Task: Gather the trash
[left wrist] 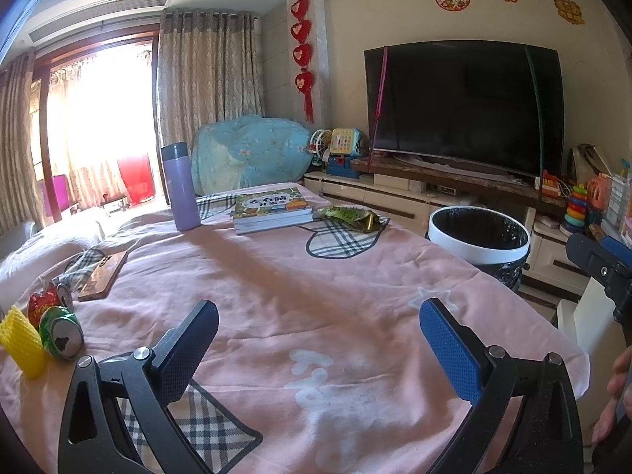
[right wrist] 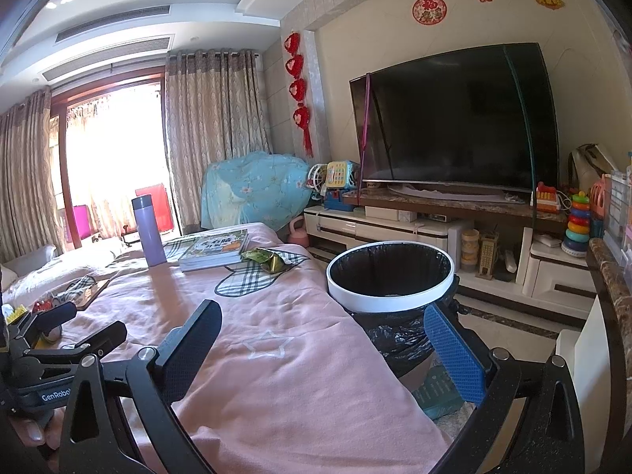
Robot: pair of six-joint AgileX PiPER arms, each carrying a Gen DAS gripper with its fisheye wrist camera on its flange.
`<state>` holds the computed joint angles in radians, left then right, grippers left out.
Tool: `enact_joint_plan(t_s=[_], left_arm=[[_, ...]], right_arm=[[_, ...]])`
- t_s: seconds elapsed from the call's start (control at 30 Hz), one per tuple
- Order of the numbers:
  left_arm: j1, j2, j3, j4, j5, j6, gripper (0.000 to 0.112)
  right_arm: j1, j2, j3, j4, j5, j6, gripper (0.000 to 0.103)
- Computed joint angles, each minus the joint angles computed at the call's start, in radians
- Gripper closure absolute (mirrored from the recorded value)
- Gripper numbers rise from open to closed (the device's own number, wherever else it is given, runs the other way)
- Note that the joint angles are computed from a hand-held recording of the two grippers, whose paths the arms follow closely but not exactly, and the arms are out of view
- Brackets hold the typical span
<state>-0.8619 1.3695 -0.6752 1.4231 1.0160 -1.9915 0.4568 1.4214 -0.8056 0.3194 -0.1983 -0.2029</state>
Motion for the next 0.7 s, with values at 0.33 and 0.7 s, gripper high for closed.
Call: enact_joint_plan(t_s=[0.33, 0.7], left_arm=[[0.000, -0.001, 0.004, -0.002, -0.006, 0.000, 0.010], [0.017, 0.004, -0.004, -0.009, -0.029, 0.014, 0.010]], right_arm=[[0.006, 0.003, 0.003, 0.012, -0.001, -0.005, 0.000], [0.007, 0.011, -0.003, -0.011, 0.017, 0.027, 0.000]])
